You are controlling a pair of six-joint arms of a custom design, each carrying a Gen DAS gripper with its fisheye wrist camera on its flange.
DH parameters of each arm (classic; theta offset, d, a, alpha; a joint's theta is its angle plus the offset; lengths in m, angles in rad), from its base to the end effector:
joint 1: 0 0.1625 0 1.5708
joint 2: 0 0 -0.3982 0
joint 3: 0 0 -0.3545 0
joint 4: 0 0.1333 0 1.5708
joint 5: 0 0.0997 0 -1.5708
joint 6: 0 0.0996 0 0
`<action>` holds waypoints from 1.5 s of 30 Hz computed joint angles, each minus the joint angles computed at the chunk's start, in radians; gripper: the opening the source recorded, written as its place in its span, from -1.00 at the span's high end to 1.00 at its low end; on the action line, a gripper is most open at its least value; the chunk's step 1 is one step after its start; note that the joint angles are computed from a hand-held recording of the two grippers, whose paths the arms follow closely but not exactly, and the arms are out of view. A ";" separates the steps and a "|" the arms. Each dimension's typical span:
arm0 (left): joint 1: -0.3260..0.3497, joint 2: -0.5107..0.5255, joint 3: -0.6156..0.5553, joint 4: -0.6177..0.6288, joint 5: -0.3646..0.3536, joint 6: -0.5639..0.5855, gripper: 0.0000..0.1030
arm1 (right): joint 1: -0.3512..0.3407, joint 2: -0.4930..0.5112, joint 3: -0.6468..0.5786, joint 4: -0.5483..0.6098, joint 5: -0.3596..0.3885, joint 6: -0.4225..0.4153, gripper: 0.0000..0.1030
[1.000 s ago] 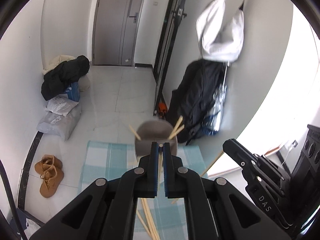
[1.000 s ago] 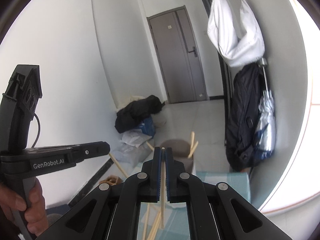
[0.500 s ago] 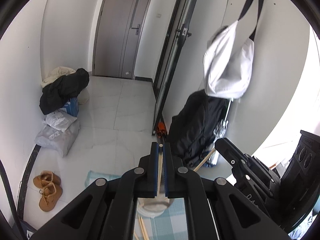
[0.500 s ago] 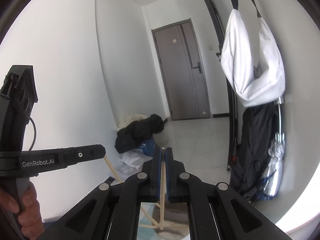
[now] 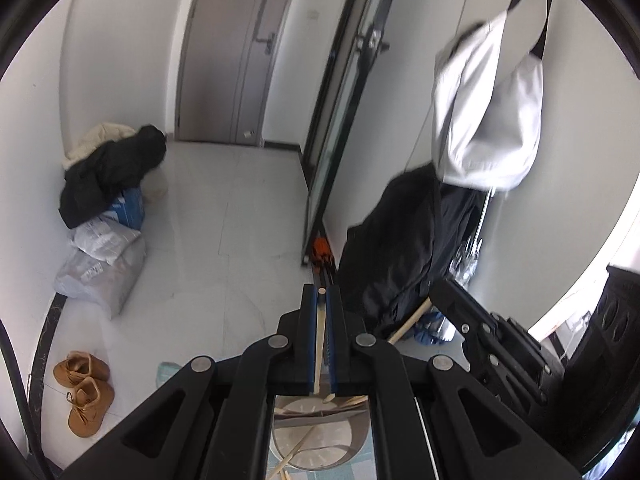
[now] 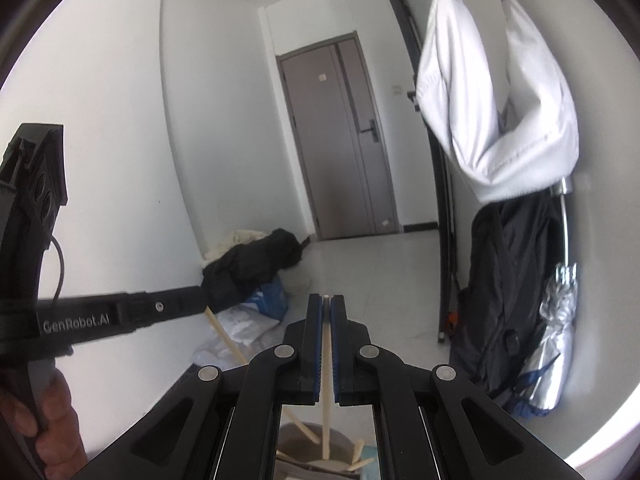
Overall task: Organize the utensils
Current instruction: 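Open both grippers to drop the chopsticks into the holder, then move both open tools back down toward the remaining chopsticks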
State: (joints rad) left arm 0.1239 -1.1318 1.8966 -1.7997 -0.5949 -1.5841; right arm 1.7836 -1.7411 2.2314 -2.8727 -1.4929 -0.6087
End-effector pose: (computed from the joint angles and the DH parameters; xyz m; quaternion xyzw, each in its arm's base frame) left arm -0.4519 -0.2737 0.1786 0.0654 0.8583 -0.4385 0.2585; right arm 0.2194 -0.3474 0.3920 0.3807 -0.8356 0.3938 0.0425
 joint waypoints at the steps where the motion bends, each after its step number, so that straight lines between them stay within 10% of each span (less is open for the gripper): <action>1: 0.005 0.001 0.009 -0.028 -0.010 0.027 0.99 | -0.017 0.006 0.002 0.011 0.013 -0.004 0.94; 6: 0.017 -0.010 0.040 -0.059 -0.038 0.034 0.76 | -0.065 -0.007 0.035 0.027 0.016 -0.040 0.87; 9: 0.000 -0.029 0.042 0.023 -0.021 -0.077 -0.13 | -0.098 -0.026 0.030 0.113 0.026 -0.044 0.62; 20: -0.088 0.022 -0.081 0.450 -0.004 -0.342 -0.60 | -0.158 -0.224 0.076 0.231 0.129 -0.115 -0.26; 45: -0.286 0.085 -0.088 0.704 -0.191 -0.711 -0.83 | -0.242 -0.691 0.218 0.535 0.148 -0.221 -0.66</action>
State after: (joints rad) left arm -0.1624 -1.0464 1.8088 -1.0953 -0.7863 -2.2948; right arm 1.5417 -2.4320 2.4495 -2.3378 -1.3448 -0.8301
